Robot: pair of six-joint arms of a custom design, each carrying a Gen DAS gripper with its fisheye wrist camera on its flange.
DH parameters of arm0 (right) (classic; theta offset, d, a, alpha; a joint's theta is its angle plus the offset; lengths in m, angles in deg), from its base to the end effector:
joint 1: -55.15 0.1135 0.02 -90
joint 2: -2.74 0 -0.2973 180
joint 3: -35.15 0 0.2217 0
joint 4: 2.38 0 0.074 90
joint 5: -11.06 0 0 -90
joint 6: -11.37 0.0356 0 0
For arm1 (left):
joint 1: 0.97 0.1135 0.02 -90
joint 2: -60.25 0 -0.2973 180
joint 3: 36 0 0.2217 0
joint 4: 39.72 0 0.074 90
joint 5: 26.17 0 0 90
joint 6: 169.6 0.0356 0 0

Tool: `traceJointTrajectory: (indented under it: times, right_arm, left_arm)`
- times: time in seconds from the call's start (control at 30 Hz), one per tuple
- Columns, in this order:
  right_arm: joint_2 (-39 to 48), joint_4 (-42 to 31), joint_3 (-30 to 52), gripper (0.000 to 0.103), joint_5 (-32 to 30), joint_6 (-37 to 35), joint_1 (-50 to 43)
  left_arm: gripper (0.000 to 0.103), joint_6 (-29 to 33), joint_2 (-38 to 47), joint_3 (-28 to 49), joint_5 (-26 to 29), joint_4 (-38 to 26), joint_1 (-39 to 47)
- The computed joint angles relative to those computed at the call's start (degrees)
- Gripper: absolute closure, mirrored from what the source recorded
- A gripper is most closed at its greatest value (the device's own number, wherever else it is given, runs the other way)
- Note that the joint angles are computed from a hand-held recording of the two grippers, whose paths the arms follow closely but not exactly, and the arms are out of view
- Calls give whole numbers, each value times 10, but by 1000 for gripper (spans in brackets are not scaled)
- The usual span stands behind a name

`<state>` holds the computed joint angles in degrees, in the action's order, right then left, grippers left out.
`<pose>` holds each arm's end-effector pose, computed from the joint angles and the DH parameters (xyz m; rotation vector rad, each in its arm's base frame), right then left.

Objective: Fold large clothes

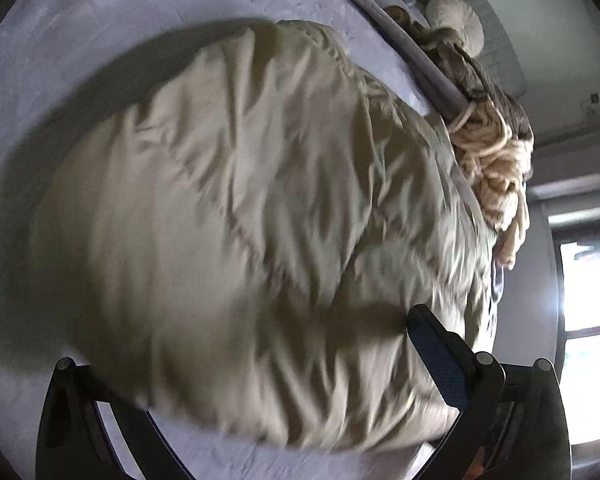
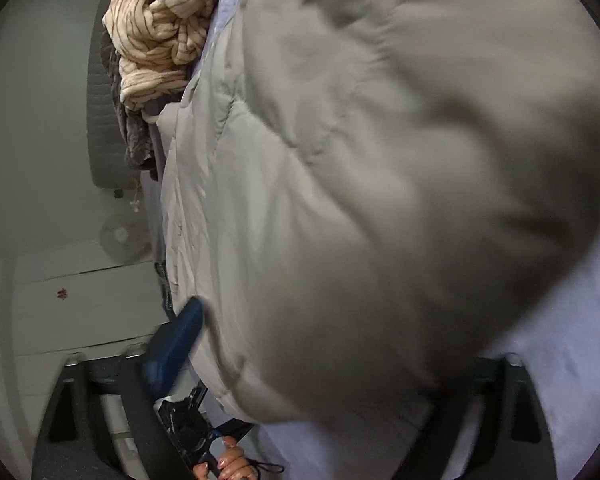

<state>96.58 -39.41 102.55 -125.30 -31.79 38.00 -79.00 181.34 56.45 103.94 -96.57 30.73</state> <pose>0.2775 -0.0587 0.2232 1.1711 2.3767 1.2503 0.3320 0.1781 0.1609 -0.6930 2.6367 -0.9260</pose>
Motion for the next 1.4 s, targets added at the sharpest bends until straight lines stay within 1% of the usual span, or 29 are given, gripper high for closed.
traceJointTrajectory:
  times: [0.03, 0.13, 0.17, 0.2, 0.23, 0.27, 0.3, 0.33, 0.37, 0.4, 0.43, 0.5, 0.53, 0.63, 0.83, 0.9, 0.97, 1.0, 1.13, 1.2, 1.23, 1.27, 1.3, 1.33, 1.37, 1.4]
  right_arm:
    - [4, 19, -4, 0, -3, 10, 4]
    - [21, 27, 7, 0, 7, 21, 17]
    - [21, 27, 7, 0, 10, 23, 19]
    - [20, 29, 7, 0, 11, 28, 20]
    - [18, 32, 2, 0, 9, 28, 18]
    - [15, 36, -2, 0, 5, 30, 15]
    - [11, 37, -6, 2, 3, 33, 13]
    - [7, 32, -10, 14, 5, 32, 9]
    - [4, 16, -8, 27, 14, 32, 8]
    - [4, 16, -10, 49, 11, 33, 5]
    - [0, 20, -15, 59, 9, 38, 3]
    - [-14, 15, -15, 71, 18, 36, 4]
    - [-25, 5, -11, 75, 25, 30, 6]
    - [-57, -17, -6, 79, 29, 18, 5]
    - [-136, -95, -11, 80, 41, -5, 8]
    - [-164, -132, -17, 80, 39, -15, 5]
    - [-181, -160, -19, 80, 35, -23, 1]
    - [-195, -186, -21, 80, 32, -36, -5]
    - [-242, -261, -39, 80, 14, -82, -33]
    - [-269, -315, -51, 80, -3, -118, -58]
    - [-283, -349, -56, 80, -12, -144, -77]
    - [-296, -395, -61, 80, -21, -186, -103]
    - [-302, -419, -63, 79, -25, -209, -117]
    - [-307, -465, -67, 78, -31, -257, -146]
    - [-307, -507, -71, 76, -30, -305, -173]
    - [-302, -549, -73, 71, -25, -357, -205]
  left_arm:
    - [0, -18, 2, -3, -2, 13, -6]
    - [0, -74, 14, -9, -7, 54, -17]
    - [3, -90, 13, -13, -10, 68, -20]
    - [18, -98, 8, -17, -14, 77, -21]
    - [28, -96, 5, -19, -14, 81, -22]
    - [50, -85, 6, -16, -5, 74, -17]
    - [66, -69, 6, -8, 11, 61, -12]
    - [70, -64, 2, -4, 8, 58, -15]
    - [77, -49, -6, -2, 4, 55, -17]
    - [80, -28, -17, 0, -4, 51, -19]
    - [81, -8, -30, 2, -15, 46, -25]
    - [83, 27, -55, 3, -30, 42, -35]
    - [83, 49, -67, 5, -31, 36, -36]
    - [83, 98, -86, 27, -21, -3, -32]
    - [83, 218, -109, 57, 5, -105, 6]
    - [83, 259, -118, 54, 11, -145, 31]
    - [83, 309, -133, 37, 13, -180, 64]
    - [83, 331, -143, 24, 10, -195, 79]
    - [83, 418, -182, -38, -21, -243, 148]
    - [83, 462, -198, -69, -47, -270, 192]
    - [83, 480, -201, -82, -60, -277, 212]
    - [82, 495, -205, -94, -76, -284, 230]
    - [82, 503, -211, -108, -96, -285, 247]
    - [79, 509, -218, -122, -112, -281, 265]
    - [67, 509, -229, -136, -133, -269, 282]
    - [58, 507, -238, -145, -150, -257, 294]
